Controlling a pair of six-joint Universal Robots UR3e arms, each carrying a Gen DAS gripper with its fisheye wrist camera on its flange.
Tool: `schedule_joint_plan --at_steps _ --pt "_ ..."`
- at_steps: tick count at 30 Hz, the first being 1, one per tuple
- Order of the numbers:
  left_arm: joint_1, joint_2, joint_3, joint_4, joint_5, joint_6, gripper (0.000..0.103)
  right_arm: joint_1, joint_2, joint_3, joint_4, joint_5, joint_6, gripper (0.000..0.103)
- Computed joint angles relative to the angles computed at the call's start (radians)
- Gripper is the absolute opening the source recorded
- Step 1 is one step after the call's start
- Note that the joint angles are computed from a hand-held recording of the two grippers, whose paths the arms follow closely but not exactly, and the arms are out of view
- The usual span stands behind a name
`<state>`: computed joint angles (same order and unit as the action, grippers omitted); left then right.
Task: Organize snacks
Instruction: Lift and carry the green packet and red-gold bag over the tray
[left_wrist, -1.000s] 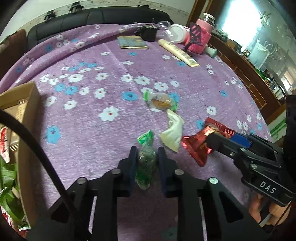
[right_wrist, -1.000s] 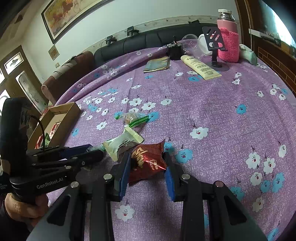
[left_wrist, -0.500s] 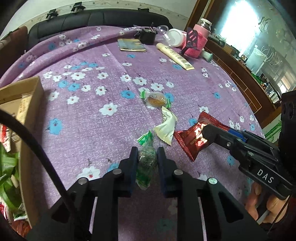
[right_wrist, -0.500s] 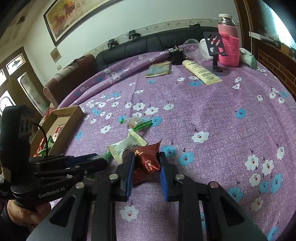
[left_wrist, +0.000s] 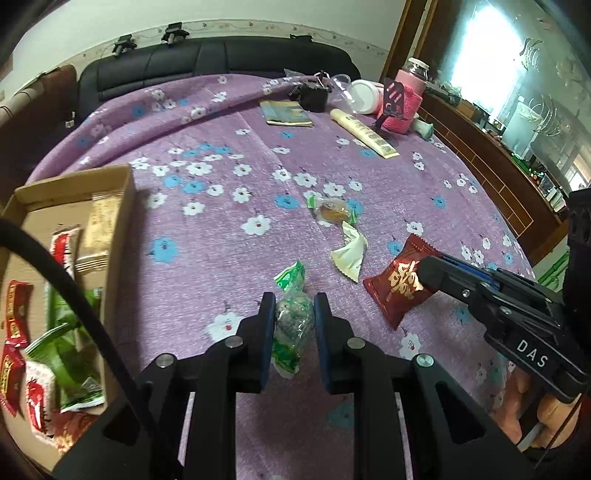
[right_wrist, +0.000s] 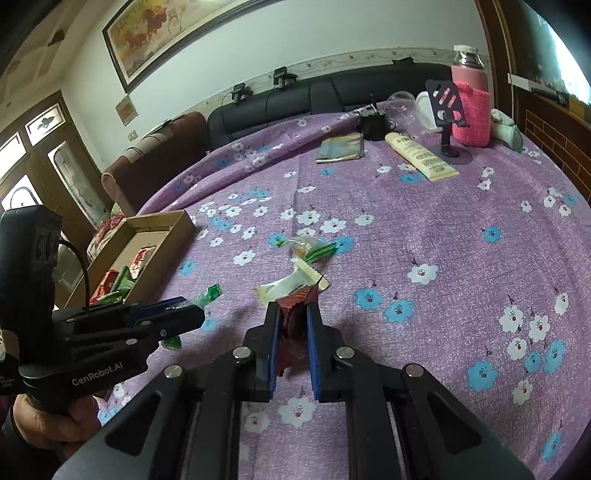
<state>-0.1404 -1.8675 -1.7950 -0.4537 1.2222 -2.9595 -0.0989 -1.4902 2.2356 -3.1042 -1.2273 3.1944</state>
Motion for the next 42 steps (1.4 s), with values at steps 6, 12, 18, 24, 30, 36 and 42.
schedule_joint_plan --at_steps 6,12,18,24,30,36,42 --pt "0.02 0.064 -0.059 0.019 0.009 0.0 0.022 0.054 -0.035 -0.007 0.003 -0.032 0.01 0.009" --pt "0.054 0.142 -0.115 0.029 0.009 0.0 0.022 0.118 -0.061 -0.026 0.011 -0.069 0.014 0.009" --pt "0.102 0.221 -0.179 0.039 0.007 0.011 0.022 0.187 -0.047 -0.073 0.02 -0.11 0.023 0.009" --pt "0.156 0.288 -0.231 0.046 -0.01 0.008 0.022 0.246 -0.032 -0.111 0.029 -0.145 0.036 0.009" --pt "0.232 0.372 -0.287 0.048 -0.034 0.012 0.022 0.294 -0.022 -0.145 0.039 -0.175 0.047 0.009" --pt "0.309 0.441 -0.332 0.061 -0.022 0.02 0.022 0.343 0.005 -0.206 0.053 -0.189 0.053 0.009" --pt "0.4 0.486 -0.379 0.099 -0.003 0.027 0.022 0.391 0.06 -0.286 0.065 -0.198 0.06 0.009"
